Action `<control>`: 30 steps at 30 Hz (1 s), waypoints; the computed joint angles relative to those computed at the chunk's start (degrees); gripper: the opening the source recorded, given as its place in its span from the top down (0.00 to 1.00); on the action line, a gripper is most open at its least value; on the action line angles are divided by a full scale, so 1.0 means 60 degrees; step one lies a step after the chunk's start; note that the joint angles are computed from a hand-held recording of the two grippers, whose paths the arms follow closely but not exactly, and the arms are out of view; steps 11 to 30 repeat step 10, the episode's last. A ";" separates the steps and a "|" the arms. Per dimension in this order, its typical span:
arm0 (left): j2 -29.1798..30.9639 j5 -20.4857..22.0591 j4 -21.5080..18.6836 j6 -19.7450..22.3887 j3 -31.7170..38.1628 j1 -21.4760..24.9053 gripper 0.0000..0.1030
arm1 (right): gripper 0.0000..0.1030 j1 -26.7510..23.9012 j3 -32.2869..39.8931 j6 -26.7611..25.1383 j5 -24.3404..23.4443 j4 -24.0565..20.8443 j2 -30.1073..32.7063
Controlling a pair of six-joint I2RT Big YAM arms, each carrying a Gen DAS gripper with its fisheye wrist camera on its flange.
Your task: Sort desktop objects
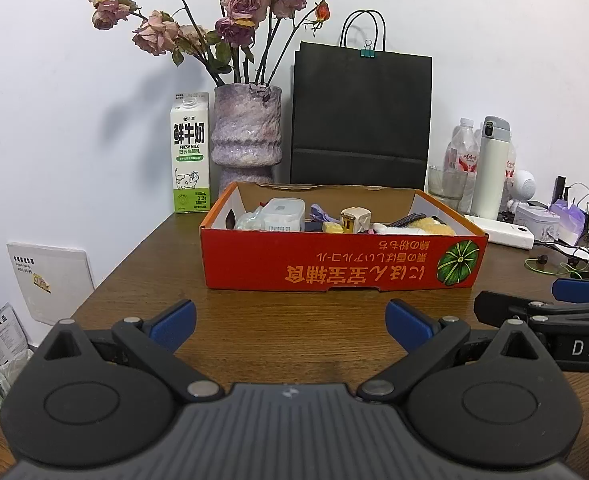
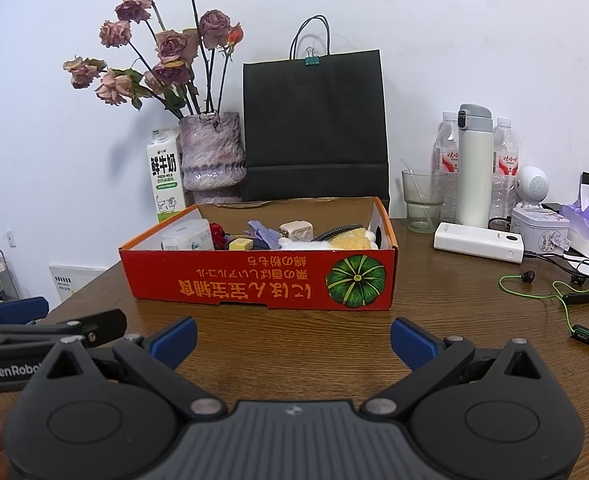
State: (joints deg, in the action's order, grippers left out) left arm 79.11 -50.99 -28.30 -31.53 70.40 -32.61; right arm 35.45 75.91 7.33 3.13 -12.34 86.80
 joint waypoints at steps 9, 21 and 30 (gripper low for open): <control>0.0001 0.0035 -0.0014 -0.0033 -0.0011 0.0013 0.00 | 0.00 -0.0001 -0.0003 -0.0011 0.0008 -0.0007 -0.0001; 0.0006 0.0041 -0.0041 -0.0082 -0.0004 0.0015 0.00 | 0.00 0.0000 -0.0014 -0.0017 0.0015 -0.0002 -0.0002; 0.0006 0.0041 -0.0041 -0.0082 -0.0004 0.0015 0.00 | 0.00 0.0000 -0.0014 -0.0017 0.0015 -0.0002 -0.0002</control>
